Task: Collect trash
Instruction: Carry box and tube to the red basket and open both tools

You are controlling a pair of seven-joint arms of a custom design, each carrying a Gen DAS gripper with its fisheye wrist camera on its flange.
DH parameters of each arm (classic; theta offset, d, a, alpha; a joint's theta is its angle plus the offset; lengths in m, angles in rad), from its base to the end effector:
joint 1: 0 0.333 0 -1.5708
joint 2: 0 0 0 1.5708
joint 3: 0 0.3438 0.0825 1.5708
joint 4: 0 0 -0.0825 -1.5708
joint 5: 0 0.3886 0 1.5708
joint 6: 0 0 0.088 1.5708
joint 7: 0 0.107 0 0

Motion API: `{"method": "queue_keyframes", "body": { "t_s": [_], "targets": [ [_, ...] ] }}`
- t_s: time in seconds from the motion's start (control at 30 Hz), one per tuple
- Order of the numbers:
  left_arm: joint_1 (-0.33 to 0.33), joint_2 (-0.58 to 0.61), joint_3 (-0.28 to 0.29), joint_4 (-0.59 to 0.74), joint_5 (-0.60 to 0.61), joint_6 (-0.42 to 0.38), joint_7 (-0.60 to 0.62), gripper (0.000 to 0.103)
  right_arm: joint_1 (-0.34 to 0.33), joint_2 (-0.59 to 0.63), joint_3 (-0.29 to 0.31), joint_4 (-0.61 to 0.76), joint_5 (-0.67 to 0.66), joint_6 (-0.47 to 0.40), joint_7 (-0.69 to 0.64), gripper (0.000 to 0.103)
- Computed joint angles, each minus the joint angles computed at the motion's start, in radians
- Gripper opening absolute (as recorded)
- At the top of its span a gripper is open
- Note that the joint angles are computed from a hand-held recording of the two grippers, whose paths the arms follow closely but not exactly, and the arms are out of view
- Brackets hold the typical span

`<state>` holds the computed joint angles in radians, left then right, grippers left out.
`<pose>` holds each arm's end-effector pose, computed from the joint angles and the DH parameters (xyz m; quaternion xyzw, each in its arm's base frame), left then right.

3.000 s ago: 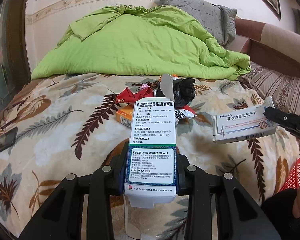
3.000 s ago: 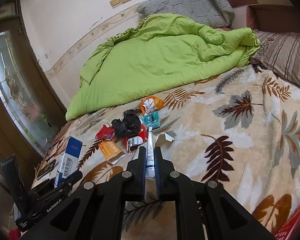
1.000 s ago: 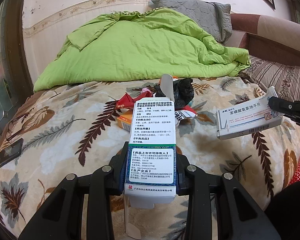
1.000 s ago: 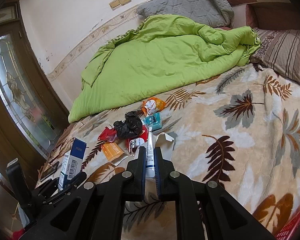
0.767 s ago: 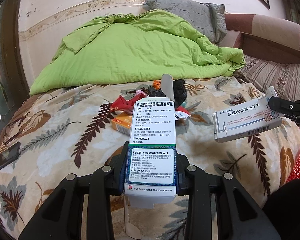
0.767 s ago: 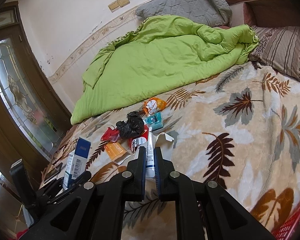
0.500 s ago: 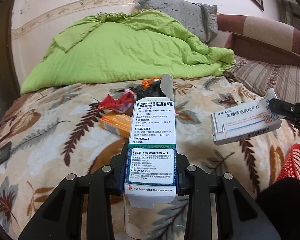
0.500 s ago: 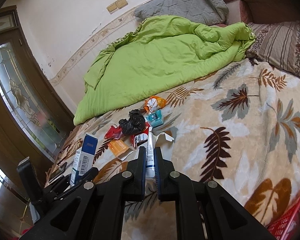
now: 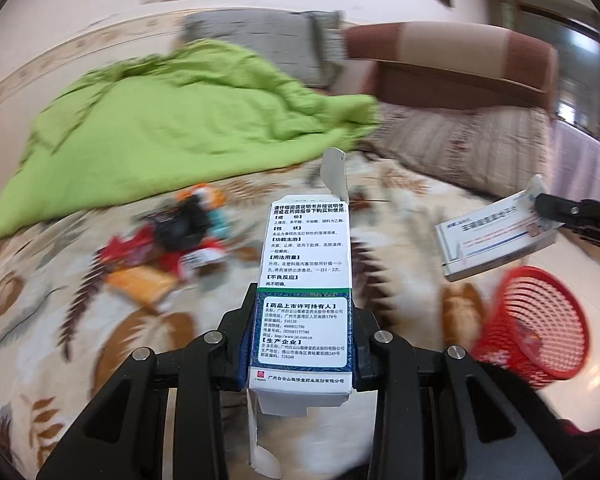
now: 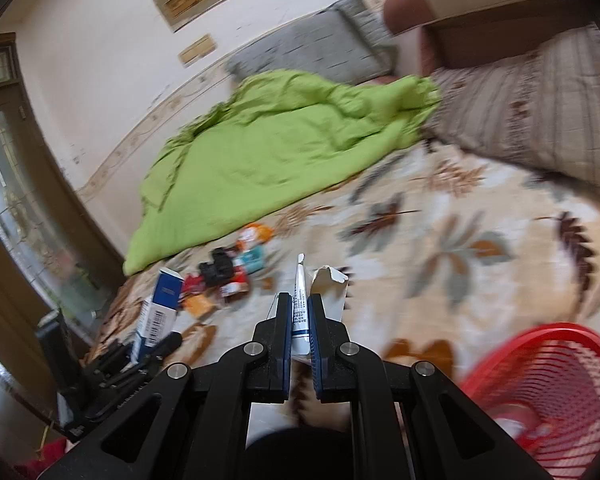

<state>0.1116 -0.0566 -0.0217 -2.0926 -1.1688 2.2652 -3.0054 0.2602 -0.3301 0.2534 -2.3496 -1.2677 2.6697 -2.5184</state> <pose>0.5642 0.0267 0.5102 -0.2829 0.8356 -0.4473 0.1470 0.3999 0.2697 0.5324 -0.3793 0.7717 -0.2568 0.4411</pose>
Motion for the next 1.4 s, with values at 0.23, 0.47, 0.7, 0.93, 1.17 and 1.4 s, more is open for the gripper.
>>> {"method": "queue_keyframes", "body": {
  "t_s": [0.23, 0.47, 0.7, 0.93, 1.17, 1.4],
  "targets": [
    [-0.050, -0.104, -0.010, -0.064, 0.074, -0.150, -0.019, 0.034, 0.033, -0.239, 0.021, -0.176, 0.250, -0.176, -0.155, 0.009],
    [-0.123, -0.172, -0.027, -0.104, 0.194, -0.327, -0.102, 0.034, 0.066, -0.447, 0.080, -0.278, 0.471, -0.383, -0.290, 0.009],
    [-0.186, -0.197, -0.060, -0.136, 0.261, -0.404, -0.208, 0.066, 0.103, -0.544, 0.119, -0.320, 0.601, -0.521, -0.328, 0.012],
    [-0.183, -0.191, -0.031, -0.130, 0.233, -0.363, -0.208, 0.069, 0.093, -0.550, 0.131, -0.323, 0.599, -0.528, -0.319, 0.054],
    [-0.119, -0.128, 0.005, -0.069, 0.208, -0.271, -0.192, 0.069, 0.025, -0.427, 0.099, -0.273, 0.487, -0.327, -0.311, 0.054],
    [-0.043, -0.034, 0.021, 0.027, 0.210, -0.185, -0.237, 0.069, -0.062, -0.158, 0.080, -0.122, 0.333, -0.047, -0.312, 0.057]
  ]
}}
